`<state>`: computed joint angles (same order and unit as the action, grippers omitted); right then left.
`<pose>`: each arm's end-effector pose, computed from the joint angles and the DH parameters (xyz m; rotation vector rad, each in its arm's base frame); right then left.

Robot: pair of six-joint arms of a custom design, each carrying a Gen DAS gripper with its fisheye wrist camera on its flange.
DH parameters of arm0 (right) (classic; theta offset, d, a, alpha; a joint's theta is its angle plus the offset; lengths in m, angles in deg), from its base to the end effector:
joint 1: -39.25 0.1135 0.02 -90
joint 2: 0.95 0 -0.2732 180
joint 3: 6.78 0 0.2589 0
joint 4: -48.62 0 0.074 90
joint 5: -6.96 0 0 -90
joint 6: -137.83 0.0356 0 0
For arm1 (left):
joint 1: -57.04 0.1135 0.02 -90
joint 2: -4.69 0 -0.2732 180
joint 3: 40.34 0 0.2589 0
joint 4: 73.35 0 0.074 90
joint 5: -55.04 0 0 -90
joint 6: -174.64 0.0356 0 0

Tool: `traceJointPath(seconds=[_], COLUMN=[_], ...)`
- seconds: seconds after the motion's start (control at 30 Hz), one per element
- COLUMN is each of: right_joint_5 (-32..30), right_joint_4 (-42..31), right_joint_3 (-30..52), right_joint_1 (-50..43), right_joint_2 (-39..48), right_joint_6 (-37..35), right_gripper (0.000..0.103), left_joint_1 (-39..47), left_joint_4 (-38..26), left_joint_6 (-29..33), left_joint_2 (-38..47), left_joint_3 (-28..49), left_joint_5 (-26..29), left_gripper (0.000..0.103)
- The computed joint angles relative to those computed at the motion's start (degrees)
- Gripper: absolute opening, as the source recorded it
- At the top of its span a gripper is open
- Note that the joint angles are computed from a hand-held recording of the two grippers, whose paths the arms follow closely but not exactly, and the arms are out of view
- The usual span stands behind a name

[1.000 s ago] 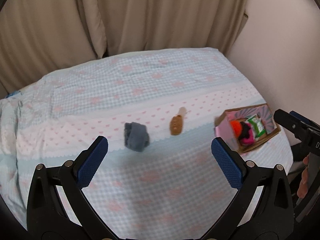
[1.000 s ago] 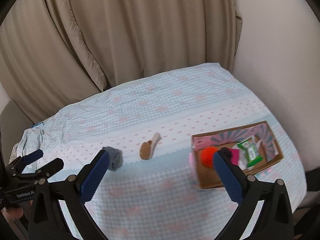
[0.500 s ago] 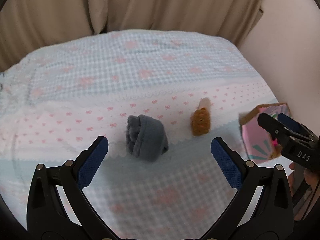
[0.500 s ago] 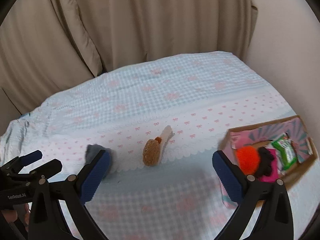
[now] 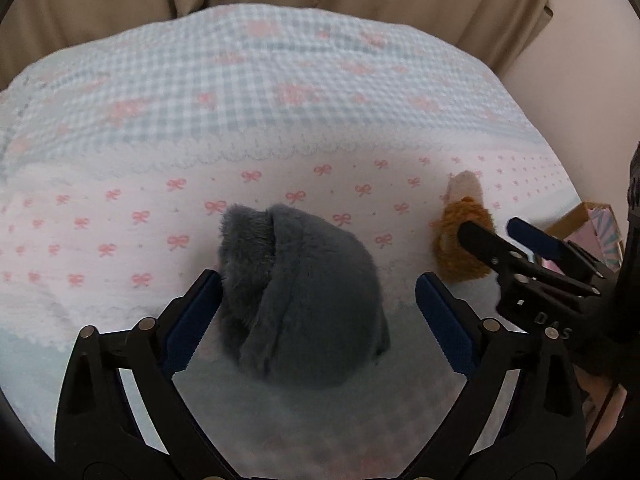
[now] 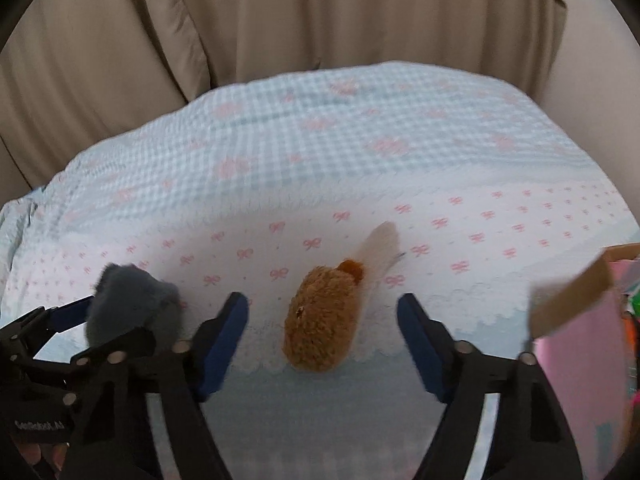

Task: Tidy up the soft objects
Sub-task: 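Grasp the grey sock with the left tool while the right tool grasps the brown plush, then carry the grey sock and brown plush over the box and release both inside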

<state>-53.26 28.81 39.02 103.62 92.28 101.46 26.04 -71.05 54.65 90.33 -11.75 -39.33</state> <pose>0.1246 0.2188 0.0989 -0.1007 2.4989 0.0889 0.1756 -0.1024 0.0792 -0.0084 2.5548 -0.3279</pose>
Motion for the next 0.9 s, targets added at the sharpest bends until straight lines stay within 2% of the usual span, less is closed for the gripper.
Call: traceJointPath(seconds=[0.17, 0.23, 0.33, 0.5, 0.7, 0.83, 0.9], right_joint_5=[-1.16, -1.67, -2.75, -3.88, -3.6, -3.16, -2.48], right_joint_4=[5.64, 6.93, 8.25, 9.66, 6.23, 0.52, -4.18], right_joint_3=[0.6, 0.97, 1.33, 0.51, 0.6, 1.26, 2.15], right_joint_1=[-2.52, -3.3, -4.57, -5.01, -3.81, -2.14, -0.57], right_joint_2=[6.26, 8.26, 10.47, 9.99, 5.96, 0.95, -2.58], right_joint_6=[-1.24, -1.0, -0.52, 0.51, 1.08, 2.08, 3.27], right_gripper=[0.06, 0.055, 0.043, 0.038, 0.036, 0.036, 0.036], left_joint_1=[-0.47, 0.08, 1.25, 4.82, 3.61, 2.29, 1.41], left_joint_4=[4.54, 5.53, 5.38, 7.07, 1.48, -7.7, -14.82], left_joint_6=[0.59, 1.16, 2.39, 3.64, 2.68, 0.93, -0.28], left_joint_2=[6.17, 8.59, 11.32, 9.27, 2.14, -7.11, -13.9], left_joint_3=[1.32, 2.01, 3.05, 0.88, 0.01, 0.17, 0.86], left_joint_5=[-2.35, -2.84, -4.13, -0.83, -1.76, -2.4, -3.16], left_gripper=[0.094, 0.089, 0.069, 0.06, 0.058, 0.058, 0.058])
